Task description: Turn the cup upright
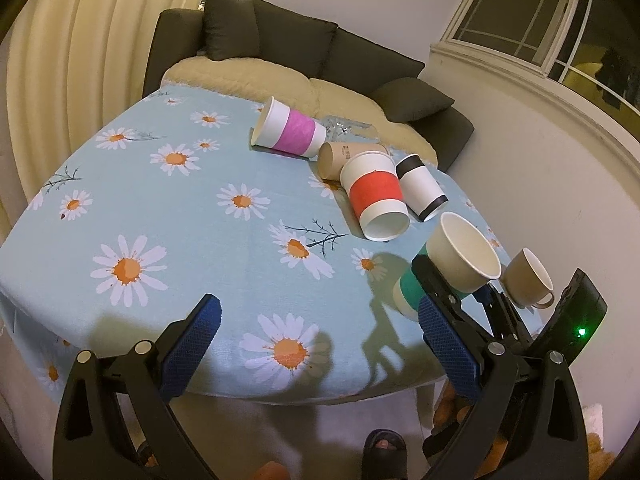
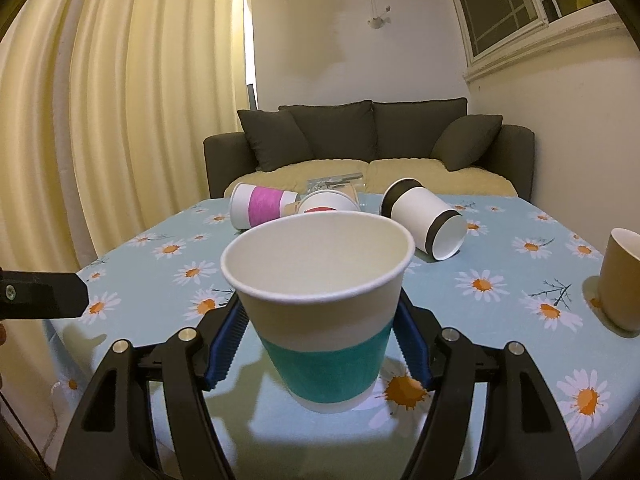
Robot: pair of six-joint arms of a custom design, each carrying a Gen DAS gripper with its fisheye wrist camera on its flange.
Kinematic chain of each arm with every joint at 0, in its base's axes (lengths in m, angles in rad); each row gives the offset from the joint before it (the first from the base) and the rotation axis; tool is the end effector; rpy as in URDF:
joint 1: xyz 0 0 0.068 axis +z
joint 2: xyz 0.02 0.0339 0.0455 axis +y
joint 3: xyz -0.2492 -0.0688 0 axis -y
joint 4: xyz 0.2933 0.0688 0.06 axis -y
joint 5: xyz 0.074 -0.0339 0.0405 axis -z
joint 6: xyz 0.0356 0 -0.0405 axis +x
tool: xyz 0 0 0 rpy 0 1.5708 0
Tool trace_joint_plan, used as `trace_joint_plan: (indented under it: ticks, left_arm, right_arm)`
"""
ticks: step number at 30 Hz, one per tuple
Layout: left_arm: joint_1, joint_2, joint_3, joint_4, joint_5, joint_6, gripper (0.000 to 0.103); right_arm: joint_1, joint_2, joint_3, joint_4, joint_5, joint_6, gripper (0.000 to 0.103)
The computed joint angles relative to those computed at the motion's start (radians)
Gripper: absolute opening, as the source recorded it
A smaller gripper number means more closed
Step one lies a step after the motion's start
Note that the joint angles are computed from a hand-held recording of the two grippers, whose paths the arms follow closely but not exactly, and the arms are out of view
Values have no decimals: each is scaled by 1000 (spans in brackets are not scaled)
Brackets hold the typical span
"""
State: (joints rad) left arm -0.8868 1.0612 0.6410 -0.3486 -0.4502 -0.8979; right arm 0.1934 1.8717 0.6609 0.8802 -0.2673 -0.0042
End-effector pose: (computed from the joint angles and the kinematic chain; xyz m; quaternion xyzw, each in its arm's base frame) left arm 0.1807 -0.1971 0.1924 -0.0921 0.8969 -0.1673 0.3988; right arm 0.3474 0.0776 0.0630 -0.1566 0.7950 0.1624 0.5631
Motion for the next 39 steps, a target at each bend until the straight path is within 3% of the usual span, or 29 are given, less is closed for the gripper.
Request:
trace_joint_plan:
  ticks: [6,8,11,23,27,30,35,39]
  left_arm:
    - [-14,-17,8,-30,-40,-7,96]
    - [-25,-31,5,-38,-57,-10,96]
    - [-43,-50,4,-63,-81,-17,96]
    - [-177,-171,-1,-167,-225,-62,96]
    - [-254,-154,40,-232,-281,-74,96]
    - [-286,-110,84,-281,-271,-64,96]
    - [-345,-68,163,-332,-273,-34,96]
    - [-397,-48,223,-362,-290,-39,96]
  right_arm:
    - [-6,-77,-54,-23,-6,8,84]
    - [-14,-114,-71,-59,-17,5,93]
    - [-36,-202,-126,-90,-38,-15,98]
    - [-169,-738,-389,-299,-165,-106,98]
    - [-223,-984,-442,-504,-235,-147,98]
    - [-289,-1147,-447,-675,-340,-174,98]
    - [-403,-1338,-421,-952,-502,-306,98]
    - [-498,-1435,-414,-1083,-593,-401,98]
